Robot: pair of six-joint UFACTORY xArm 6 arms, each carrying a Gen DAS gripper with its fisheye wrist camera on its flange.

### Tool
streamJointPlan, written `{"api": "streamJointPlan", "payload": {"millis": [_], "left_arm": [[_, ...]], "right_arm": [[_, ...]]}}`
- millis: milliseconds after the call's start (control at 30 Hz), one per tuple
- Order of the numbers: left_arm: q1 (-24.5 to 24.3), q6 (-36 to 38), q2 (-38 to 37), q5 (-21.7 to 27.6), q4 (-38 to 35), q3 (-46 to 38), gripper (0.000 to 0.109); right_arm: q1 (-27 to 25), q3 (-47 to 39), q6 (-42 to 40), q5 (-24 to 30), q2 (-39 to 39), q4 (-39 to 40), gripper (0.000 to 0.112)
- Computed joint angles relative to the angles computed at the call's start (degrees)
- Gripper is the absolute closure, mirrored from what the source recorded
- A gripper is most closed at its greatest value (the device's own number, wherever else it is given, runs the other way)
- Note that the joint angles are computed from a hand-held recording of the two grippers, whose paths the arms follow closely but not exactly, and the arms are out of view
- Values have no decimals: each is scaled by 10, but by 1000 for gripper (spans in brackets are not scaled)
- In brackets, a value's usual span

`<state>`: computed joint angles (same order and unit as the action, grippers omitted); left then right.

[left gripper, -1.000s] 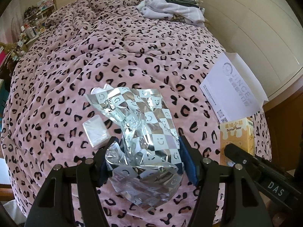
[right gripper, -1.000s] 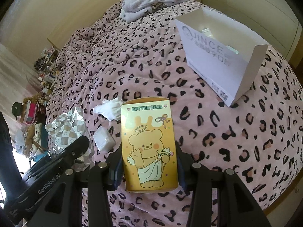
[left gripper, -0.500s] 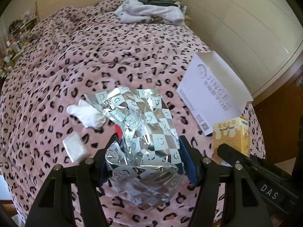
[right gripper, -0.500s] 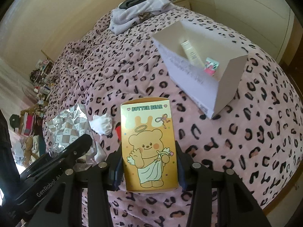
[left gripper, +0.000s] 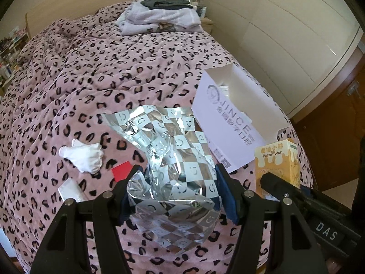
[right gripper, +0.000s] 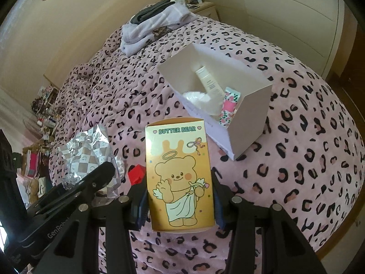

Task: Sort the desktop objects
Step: 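Carry the foil bag with the left gripper while the right carries the yellow box toward the white box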

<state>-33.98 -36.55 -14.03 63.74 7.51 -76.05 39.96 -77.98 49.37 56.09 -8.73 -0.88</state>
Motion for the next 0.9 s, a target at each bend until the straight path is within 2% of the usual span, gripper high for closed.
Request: {"api": "streamJointPlan", "payload": {"millis": [667,900], "left_arm": [[20,86,103,-57,-52,-93,44],[33,121,131,-62,-79,-123,44]], "right_arm": [[-43,-28,-9,2,22,-17,67],[-49,-47,-3,3,39,-22,67]]}}
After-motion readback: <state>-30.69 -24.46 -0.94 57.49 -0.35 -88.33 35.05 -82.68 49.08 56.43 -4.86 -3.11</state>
